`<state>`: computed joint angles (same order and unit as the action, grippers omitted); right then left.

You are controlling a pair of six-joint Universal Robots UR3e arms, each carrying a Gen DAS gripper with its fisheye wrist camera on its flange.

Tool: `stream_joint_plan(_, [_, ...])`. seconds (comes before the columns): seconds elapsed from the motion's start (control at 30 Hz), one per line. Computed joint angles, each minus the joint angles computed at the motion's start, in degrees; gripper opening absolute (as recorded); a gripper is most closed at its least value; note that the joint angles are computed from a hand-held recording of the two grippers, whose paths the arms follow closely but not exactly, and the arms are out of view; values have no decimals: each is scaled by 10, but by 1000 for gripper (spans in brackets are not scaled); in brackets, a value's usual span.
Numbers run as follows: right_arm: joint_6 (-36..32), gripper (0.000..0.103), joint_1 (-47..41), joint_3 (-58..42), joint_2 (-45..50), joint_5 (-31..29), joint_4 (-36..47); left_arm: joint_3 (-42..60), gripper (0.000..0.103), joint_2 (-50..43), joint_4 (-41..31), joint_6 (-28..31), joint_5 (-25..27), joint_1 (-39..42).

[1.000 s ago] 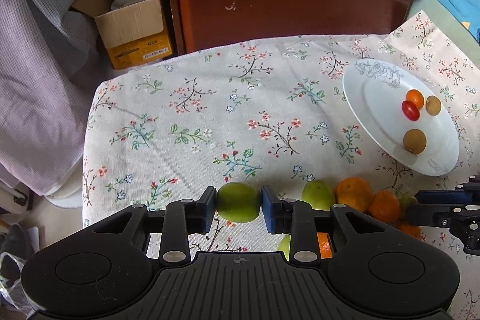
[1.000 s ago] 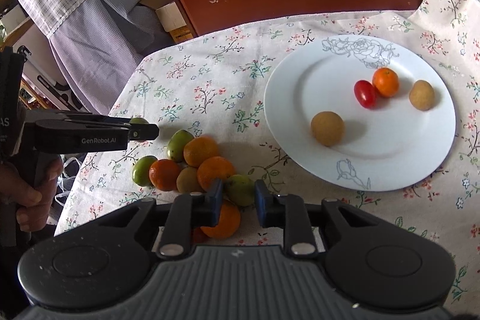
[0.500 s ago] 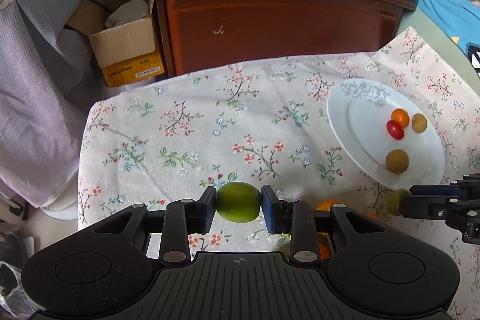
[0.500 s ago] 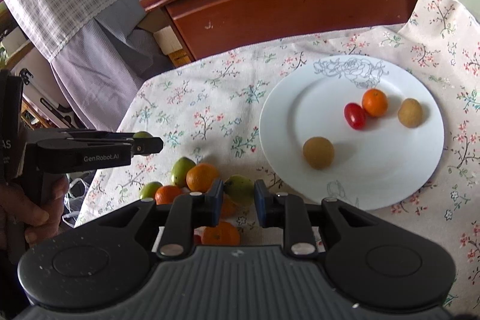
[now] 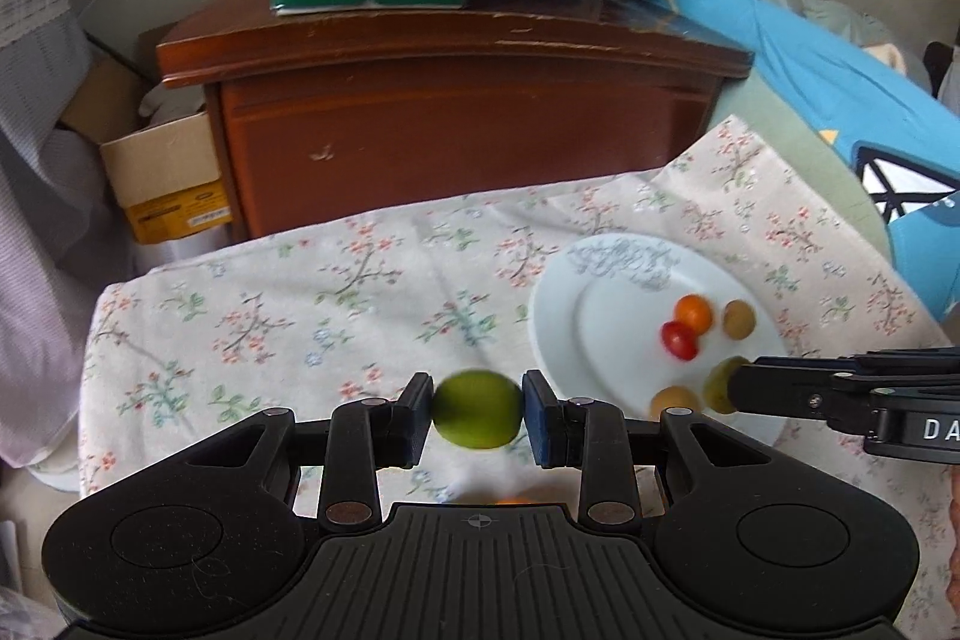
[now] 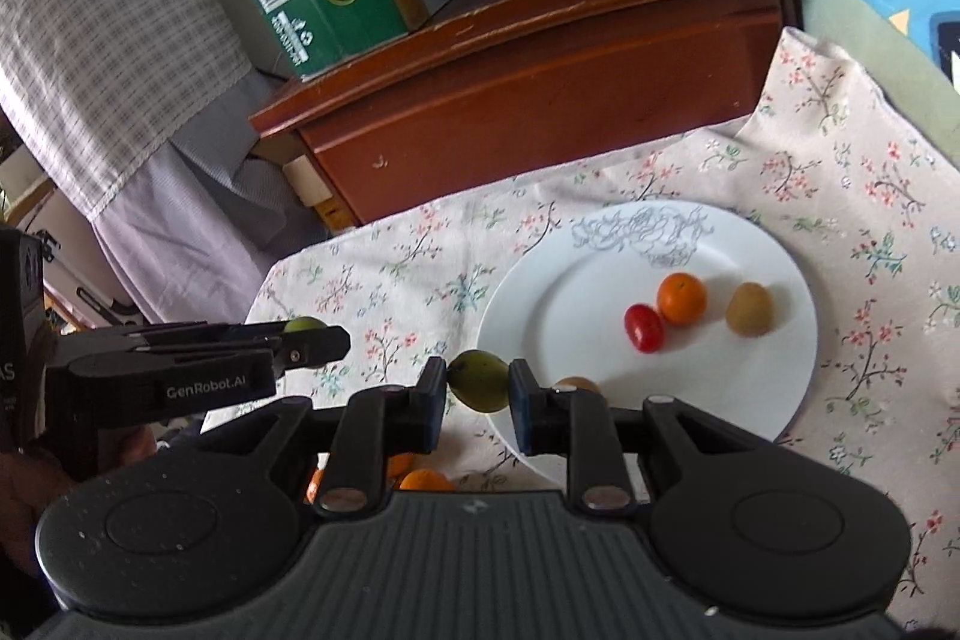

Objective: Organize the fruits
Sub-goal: 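Carry both green fruits onto the white plate and open both grippers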

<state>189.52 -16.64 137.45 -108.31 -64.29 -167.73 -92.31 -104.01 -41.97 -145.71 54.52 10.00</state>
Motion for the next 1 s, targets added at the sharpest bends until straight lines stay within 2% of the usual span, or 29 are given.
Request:
stream_joint_plan(0.33, [15, 23, -22, 2, -16, -18, 22, 21, 30, -26, 14, -38, -16, -39])
stream_joint_plan(0.47, [33, 23, -27, 0, -20, -31, 40, 49, 30, -49, -15, -49, -6, -44])
stream_joint_plan(0.57, [51, 23, -42, 3, -27, -32, 59, 62, 30, -62, -42, -20, 19, -52])
stream_joint_plan(0.67, [58, 23, -60, 10, -38, -23, 71, 63, 32, -61, -79, 39, 47, -55])
stream_joint_plan(0.77, [63, 23, -63, 10, -39, -18, 73, 44, 32, -62, -45, 45, 82, -63])
stream_joint_plan(0.93, [65, 23, -58, 7, -32, -18, 76, 36, 32, -69, -36, 57, 96, -70])
stream_joint_plan(1.0, [71, 23, -66, 8, -31, -10, 82, 31, 28, -71, -30, 58, 100, -73])
